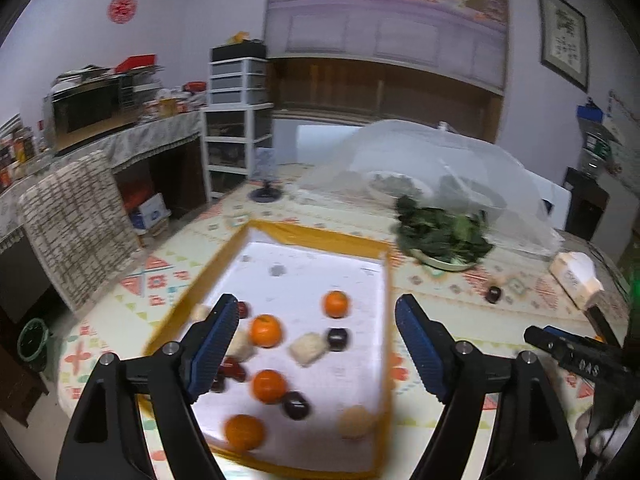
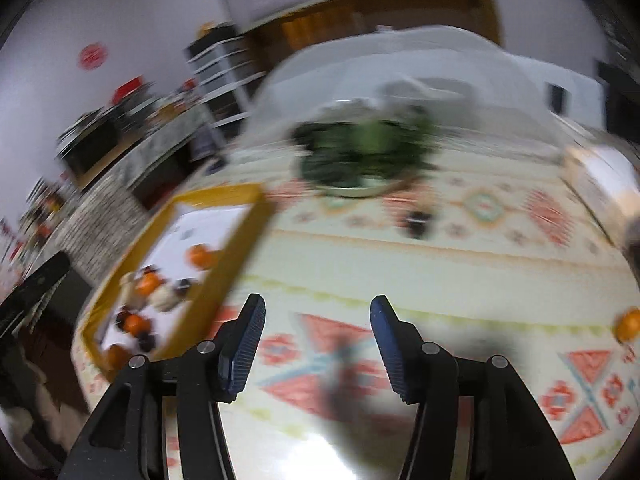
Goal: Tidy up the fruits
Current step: 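Grasp a yam chunk with the right tool while the left tool reaches a dark plum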
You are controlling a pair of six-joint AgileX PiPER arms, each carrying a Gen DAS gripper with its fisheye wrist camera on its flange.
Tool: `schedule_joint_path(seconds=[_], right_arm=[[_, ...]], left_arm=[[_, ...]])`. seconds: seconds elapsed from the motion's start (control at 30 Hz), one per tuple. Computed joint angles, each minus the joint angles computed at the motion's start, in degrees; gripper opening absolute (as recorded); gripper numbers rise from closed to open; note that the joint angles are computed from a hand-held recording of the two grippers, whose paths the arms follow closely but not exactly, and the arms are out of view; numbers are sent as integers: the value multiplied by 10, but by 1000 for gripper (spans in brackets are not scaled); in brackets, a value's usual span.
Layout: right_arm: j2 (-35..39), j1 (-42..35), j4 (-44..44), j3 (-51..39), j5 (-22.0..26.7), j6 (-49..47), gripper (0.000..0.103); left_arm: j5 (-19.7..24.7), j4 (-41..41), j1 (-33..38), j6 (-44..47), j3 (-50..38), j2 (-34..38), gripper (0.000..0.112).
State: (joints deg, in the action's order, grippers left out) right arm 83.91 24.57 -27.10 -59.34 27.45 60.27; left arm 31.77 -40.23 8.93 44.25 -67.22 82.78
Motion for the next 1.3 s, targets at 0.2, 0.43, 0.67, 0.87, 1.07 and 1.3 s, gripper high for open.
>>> schedule_joint_path(seconds=[0.2,0.43,0.67,0.87,1.07,1.3], right_arm=[[-31,-96,69,50,-15,-79,59],[12,-162,134,24,-29,-174,59],[122,-203,255,-114,2,-321,59],[248,-190,240,-277,72,-329,59],[309,-183,222,-358,131,-326,27],[189,-235,266,-186,31,-336,25]], left_arm=[[12,26,-69,-29,3,9,80],[15,68,-117,-68,-6,34,80],[18,92,-147,-94,-20,63,80],[21,109,-158,-102,-27,78,80],[42,109,-165,-106,-60,110,80],[94,94,-201,-120,-145,183,80]])
